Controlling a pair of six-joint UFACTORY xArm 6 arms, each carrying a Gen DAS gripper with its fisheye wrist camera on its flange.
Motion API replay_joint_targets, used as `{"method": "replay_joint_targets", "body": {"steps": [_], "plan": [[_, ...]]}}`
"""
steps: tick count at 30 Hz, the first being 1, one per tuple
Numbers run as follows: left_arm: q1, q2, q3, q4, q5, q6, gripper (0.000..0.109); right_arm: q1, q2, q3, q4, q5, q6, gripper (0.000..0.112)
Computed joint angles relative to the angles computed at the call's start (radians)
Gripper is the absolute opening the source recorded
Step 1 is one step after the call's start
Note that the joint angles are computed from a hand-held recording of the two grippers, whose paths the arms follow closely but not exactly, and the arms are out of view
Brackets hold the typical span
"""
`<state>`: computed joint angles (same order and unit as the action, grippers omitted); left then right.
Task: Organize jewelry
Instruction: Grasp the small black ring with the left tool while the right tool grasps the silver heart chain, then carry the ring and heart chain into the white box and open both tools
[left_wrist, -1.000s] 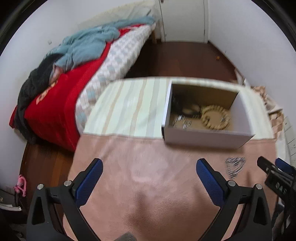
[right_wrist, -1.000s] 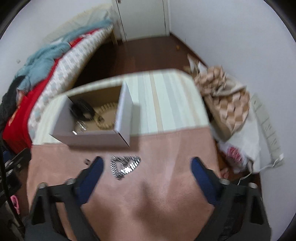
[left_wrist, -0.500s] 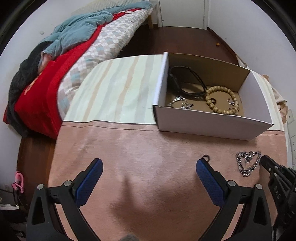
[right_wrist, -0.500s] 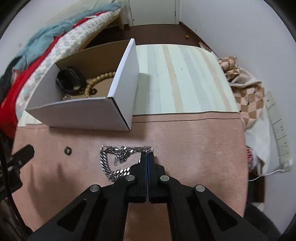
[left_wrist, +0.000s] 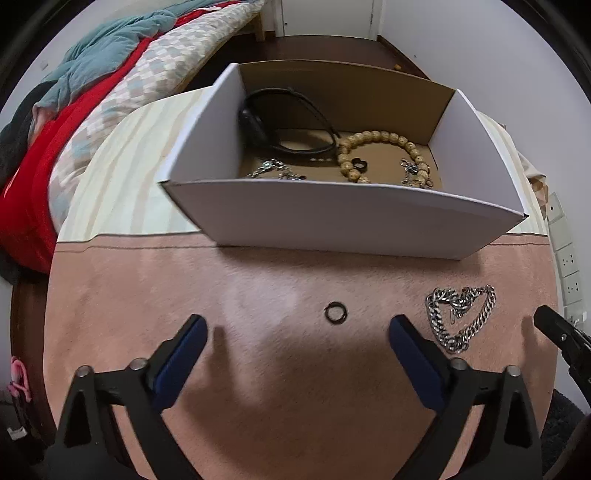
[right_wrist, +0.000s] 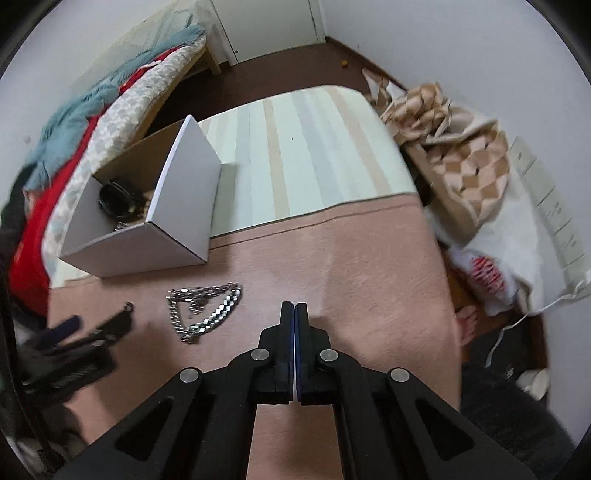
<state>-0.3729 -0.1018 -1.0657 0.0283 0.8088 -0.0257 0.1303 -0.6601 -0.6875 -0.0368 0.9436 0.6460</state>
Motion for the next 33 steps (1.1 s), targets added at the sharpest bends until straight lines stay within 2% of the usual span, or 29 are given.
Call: {"method": "replay_joint_targets", "body": {"steps": [2,3,4,5,6,7,9,10,11,13,14,18,21,24,25,26,27,33], "plan": [[0.0,0.008,0.0,-0.031,-0.009,0.028,0.067,-0.008,0.006,0.0,0.025,0.001,-0.008,0.001],[0.001,0.002,0.011,-0.038,-0.034,0.034,0.062,-0.008,0.008,0.0,0.032,0.004,-0.007,0.001],[-0.002,-0.003,0.02,-0.042,-0.052,0.047,0.047,-0.009,0.01,0.0,0.035,0.005,-0.007,0.001],[-0.003,-0.01,0.026,-0.051,-0.063,0.062,0.024,-0.01,0.008,0.002,0.034,0.005,-0.003,0.001],[-0.007,-0.013,0.03,-0.048,-0.071,0.069,0.013,-0.011,0.005,0.004,0.034,0.003,0.002,0.001],[-0.008,-0.015,0.032,-0.048,-0.071,0.072,0.01,-0.012,0.002,0.006,0.034,0.001,0.005,0.002],[-0.007,-0.018,0.036,-0.058,-0.072,0.08,0.01,-0.019,0.001,0.007,0.045,-0.006,0.0,0.006],[-0.002,-0.023,0.04,-0.065,-0.069,0.085,0.01,-0.02,0.001,0.007,0.052,-0.012,0.001,0.015],[0.003,-0.027,0.043,-0.067,-0.065,0.086,0.01,-0.019,0.004,0.006,0.063,-0.02,-0.002,0.03],[0.023,-0.039,0.051,-0.078,-0.057,0.095,0.01,-0.014,0.018,0.0,0.086,-0.041,-0.006,0.046],[0.031,-0.049,0.058,-0.077,-0.052,0.093,0.01,-0.005,0.029,-0.006,0.09,-0.052,-0.002,0.047],[0.073,-0.102,0.105,-0.083,-0.034,0.101,0.01,0.035,0.09,-0.041,0.071,-0.072,0.027,0.047],[0.094,-0.134,0.135,-0.082,-0.027,0.104,0.01,0.076,0.165,-0.092,0.011,-0.027,0.069,0.048],[0.109,-0.162,0.161,-0.088,-0.024,0.11,0.01,0.155,0.226,-0.15,-0.154,0.05,0.149,0.047],[0.11,-0.167,0.165,-0.091,-0.022,0.111,0.01,0.176,0.238,-0.161,-0.19,0.063,0.154,0.041],[0.111,-0.177,0.173,-0.093,-0.019,0.112,0.01,0.182,0.238,-0.16,-0.184,0.049,0.149,0.018],[0.111,-0.187,0.178,-0.096,-0.014,0.113,0.01,0.194,0.253,-0.176,-0.207,0.078,0.162,0.008],[0.124,-0.233,0.184,-0.139,0.009,0.157,0.01,0.172,0.172,-0.117,-0.14,0.044,0.153,0.008]]}}
